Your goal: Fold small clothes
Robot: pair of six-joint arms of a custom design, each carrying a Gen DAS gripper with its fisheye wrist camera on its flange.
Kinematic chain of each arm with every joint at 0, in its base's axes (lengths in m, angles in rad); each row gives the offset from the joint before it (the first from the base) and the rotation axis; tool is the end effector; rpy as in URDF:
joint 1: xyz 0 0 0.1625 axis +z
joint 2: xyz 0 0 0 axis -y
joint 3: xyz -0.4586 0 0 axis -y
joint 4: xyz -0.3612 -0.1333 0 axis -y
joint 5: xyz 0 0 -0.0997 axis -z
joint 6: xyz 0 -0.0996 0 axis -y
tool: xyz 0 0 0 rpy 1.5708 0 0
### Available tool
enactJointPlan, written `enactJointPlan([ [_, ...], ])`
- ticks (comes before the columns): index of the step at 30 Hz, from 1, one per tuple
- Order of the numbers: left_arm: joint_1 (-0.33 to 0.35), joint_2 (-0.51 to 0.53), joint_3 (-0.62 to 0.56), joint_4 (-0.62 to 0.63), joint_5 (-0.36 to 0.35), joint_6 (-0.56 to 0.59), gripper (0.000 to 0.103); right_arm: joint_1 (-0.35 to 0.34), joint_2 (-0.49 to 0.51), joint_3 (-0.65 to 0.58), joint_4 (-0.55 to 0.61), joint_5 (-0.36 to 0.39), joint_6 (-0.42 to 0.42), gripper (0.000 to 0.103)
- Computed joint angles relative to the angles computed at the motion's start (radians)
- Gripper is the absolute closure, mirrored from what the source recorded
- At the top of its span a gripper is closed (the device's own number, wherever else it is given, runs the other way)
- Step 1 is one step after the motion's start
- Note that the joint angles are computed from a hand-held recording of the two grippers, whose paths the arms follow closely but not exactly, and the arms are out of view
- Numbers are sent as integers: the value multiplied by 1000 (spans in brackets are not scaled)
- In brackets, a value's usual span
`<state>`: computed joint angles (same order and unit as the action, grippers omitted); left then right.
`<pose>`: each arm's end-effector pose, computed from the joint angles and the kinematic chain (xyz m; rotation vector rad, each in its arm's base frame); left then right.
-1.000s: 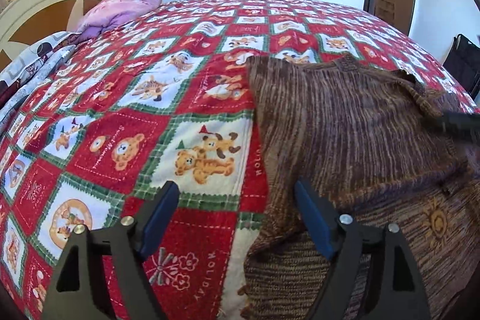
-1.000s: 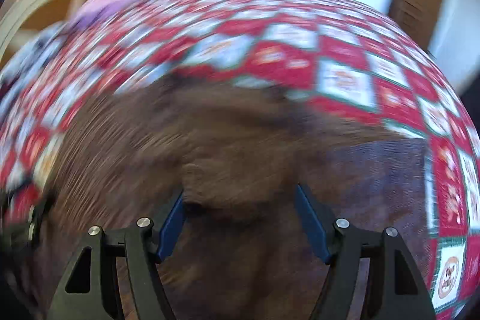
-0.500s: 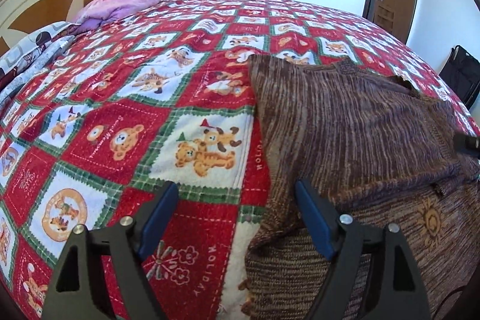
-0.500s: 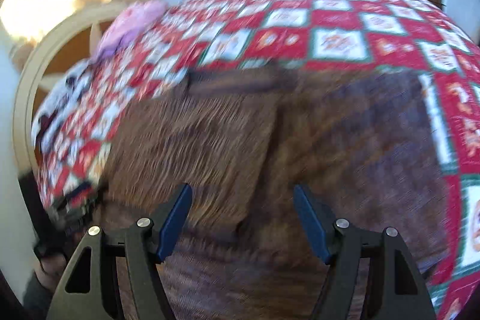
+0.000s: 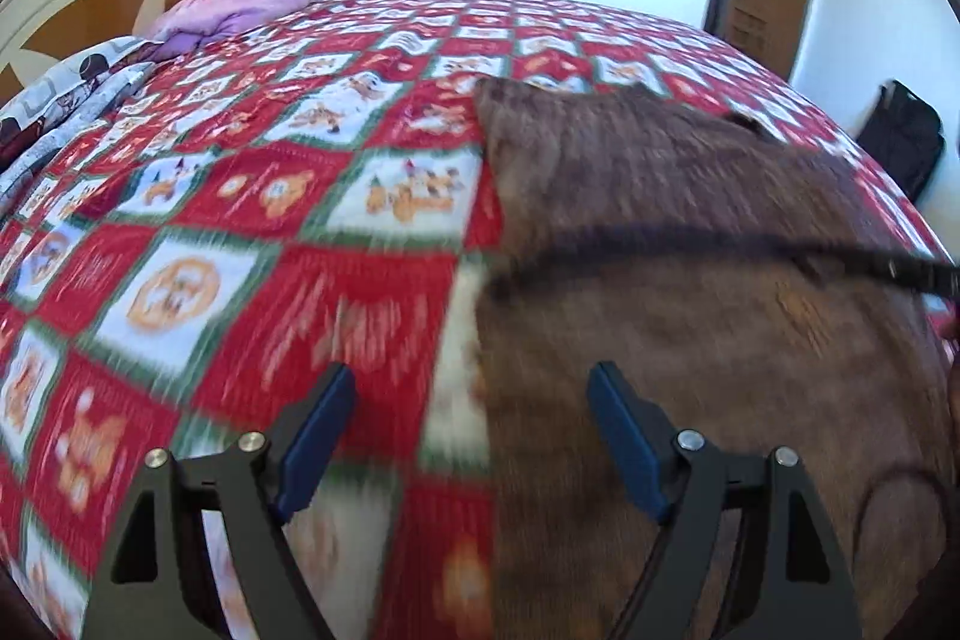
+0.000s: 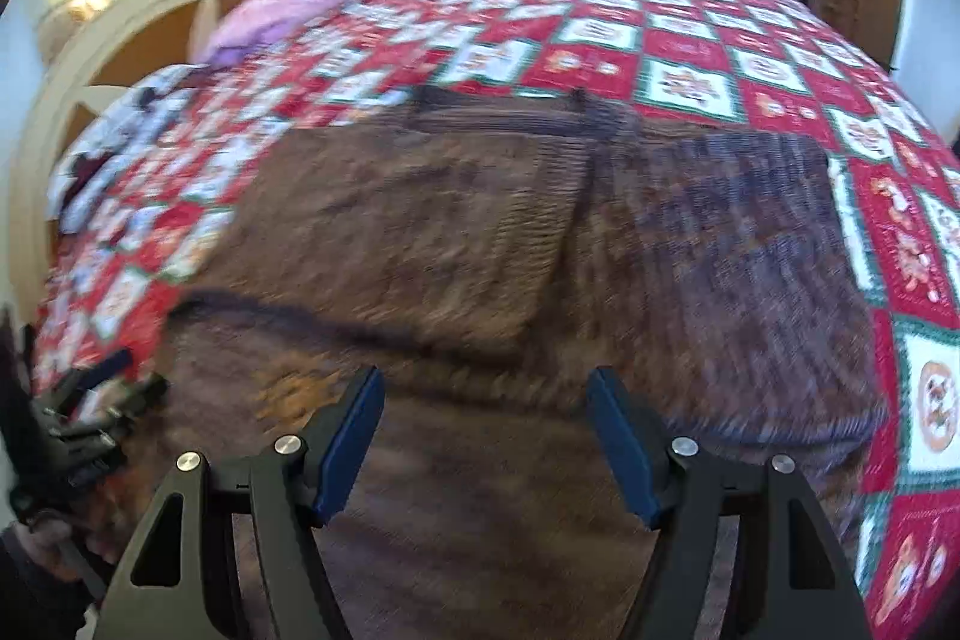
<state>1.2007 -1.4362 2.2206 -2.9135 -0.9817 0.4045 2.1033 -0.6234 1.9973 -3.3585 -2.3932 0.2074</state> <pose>0.0147 -0.4837 0.3444 0.7316 2.3605 -0.6928 0.3370 -0.4532 0.0540 0.1706 -2.3892 0.8429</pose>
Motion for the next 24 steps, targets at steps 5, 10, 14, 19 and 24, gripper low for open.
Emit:
enactJointPlan([
  [5, -18, -184, 78, 228, -52, 0, 21, 67, -17, 52, -48, 36, -1, 32],
  [10, -28, -320, 89, 521, -134, -33, 21, 138, -32, 93, -6, 27, 51, 32],
  [14, -36, -385, 75, 668, -173, -35, 21, 189, -42, 131, -4, 9, 85, 32],
  [19, -37, -470, 45, 824, -153, -1, 21, 244, -53, 168, 13, 15, 107, 32],
  [24, -51, -532, 34, 762, -110, -23, 21, 211, 6, 149, -42, 185, 49, 32],
])
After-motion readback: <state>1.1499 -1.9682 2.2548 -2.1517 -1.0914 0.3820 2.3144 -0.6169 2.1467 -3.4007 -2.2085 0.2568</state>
